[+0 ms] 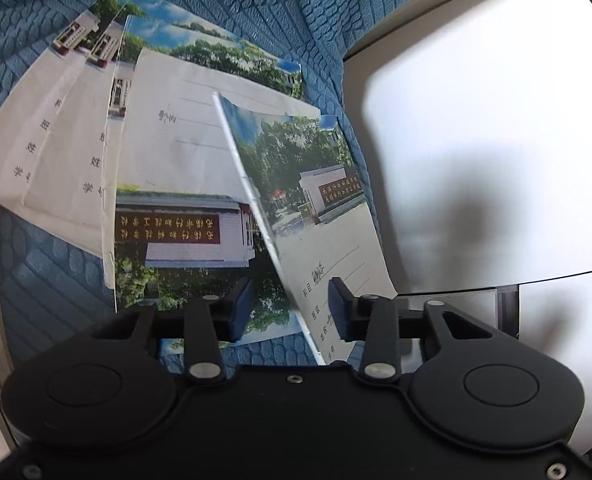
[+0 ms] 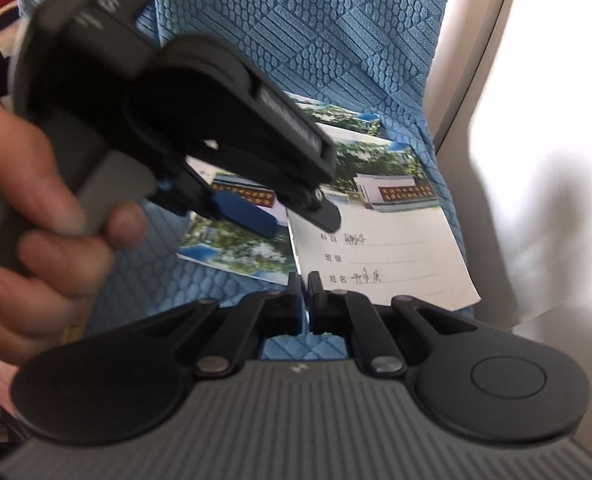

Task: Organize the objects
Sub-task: 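Close the left tool on the edge of the top postcard, then lift the postcard upright with the left tool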

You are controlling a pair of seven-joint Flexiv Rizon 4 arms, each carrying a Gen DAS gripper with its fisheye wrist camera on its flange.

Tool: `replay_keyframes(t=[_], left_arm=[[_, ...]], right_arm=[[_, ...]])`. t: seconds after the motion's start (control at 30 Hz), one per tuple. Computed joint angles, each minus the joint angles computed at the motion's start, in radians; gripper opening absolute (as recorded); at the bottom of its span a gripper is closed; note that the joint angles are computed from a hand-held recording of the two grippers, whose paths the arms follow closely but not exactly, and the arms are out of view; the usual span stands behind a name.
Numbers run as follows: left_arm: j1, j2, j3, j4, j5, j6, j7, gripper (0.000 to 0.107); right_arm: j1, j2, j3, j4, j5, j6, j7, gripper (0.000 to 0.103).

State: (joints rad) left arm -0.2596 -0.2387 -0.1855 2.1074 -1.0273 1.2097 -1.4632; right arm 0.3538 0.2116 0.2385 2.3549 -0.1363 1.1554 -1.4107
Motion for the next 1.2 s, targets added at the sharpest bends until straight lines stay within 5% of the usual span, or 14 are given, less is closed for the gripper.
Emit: replay_keyframes(t=[0.3,0.4,0.5,0.63,0.9,1.2], left_arm=[[0.001,-0.007,-0.008,0.017,-0.047,0.001,0.000,0.003],[0.004,0.003,-0.006,0.018,-0.081,0.005,0.020,0.002],[0.005,0.012,-0.002,0.018,-0.130,0.002,0.042,0.002],[0.004,0.025,0.009,0.022,-0.207,-0.019,0.069,0.002],[-0.007,0.050,0.036,0.042,-0.231,-0.026,0.056,0.002],[-0.013,0.065,0.048,0.058,-0.267,-0.035,0.050,0.002]], right_arm=[[0.050,0.029,-0.020,-0.037,0.173,-0.058,-0.036,0.005],[0.049,0.034,-0.031,-0.060,0.252,-0.090,0.015,0.007],[0.088,0.067,-0.088,-0.099,0.467,-0.150,-0.038,0.012],[0.104,0.085,-0.146,-0.138,0.718,-0.237,-0.068,0.051],[0.065,0.065,-0.206,-0.168,1.147,-0.251,-0.119,0.054],[-0.058,-0.023,-0.185,-0.182,1.426,-0.198,-0.110,0.056]])
